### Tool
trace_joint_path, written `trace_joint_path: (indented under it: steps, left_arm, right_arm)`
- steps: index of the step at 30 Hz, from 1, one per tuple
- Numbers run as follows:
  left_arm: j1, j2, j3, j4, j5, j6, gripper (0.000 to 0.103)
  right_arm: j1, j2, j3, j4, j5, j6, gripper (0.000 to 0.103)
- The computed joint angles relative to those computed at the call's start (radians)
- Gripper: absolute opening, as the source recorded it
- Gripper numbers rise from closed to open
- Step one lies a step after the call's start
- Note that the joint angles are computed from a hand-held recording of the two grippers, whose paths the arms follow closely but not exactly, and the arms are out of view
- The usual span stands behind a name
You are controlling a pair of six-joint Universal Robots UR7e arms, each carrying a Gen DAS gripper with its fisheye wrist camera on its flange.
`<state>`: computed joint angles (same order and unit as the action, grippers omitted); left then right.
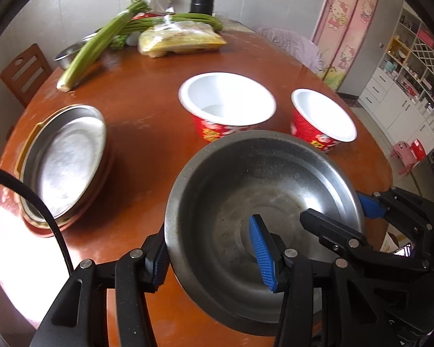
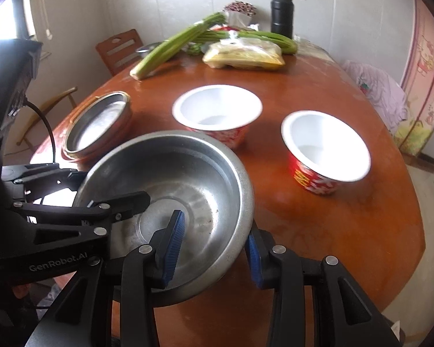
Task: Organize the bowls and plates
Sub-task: 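Lift the steel basin with the left gripper and carry it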
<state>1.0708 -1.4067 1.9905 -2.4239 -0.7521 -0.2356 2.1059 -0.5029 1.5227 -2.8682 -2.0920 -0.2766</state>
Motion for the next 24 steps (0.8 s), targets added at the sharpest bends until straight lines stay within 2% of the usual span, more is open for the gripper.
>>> trace_joint_path:
  steps: [5, 13, 24]
  left_arm:
    - [0.003, -0.033, 0.024, -0.005, 0.039, 0.000, 0.050]
    - [0.026, -0.042, 0.041, -0.020, 0.012, 0.015, 0.050]
    - [0.027, -0.017, 0.051, -0.052, 0.021, 0.048, 0.050]
  right_arm:
    - [0.016, 0.038, -0.037, 0.034, 0.009, -0.001, 0.042]
    - [0.019, 0.059, -0.050, 0.046, -0.011, 0.013, 0.042]
    - [0.009, 0.055, -0.030, 0.036, -0.020, 0.036, 0.042]
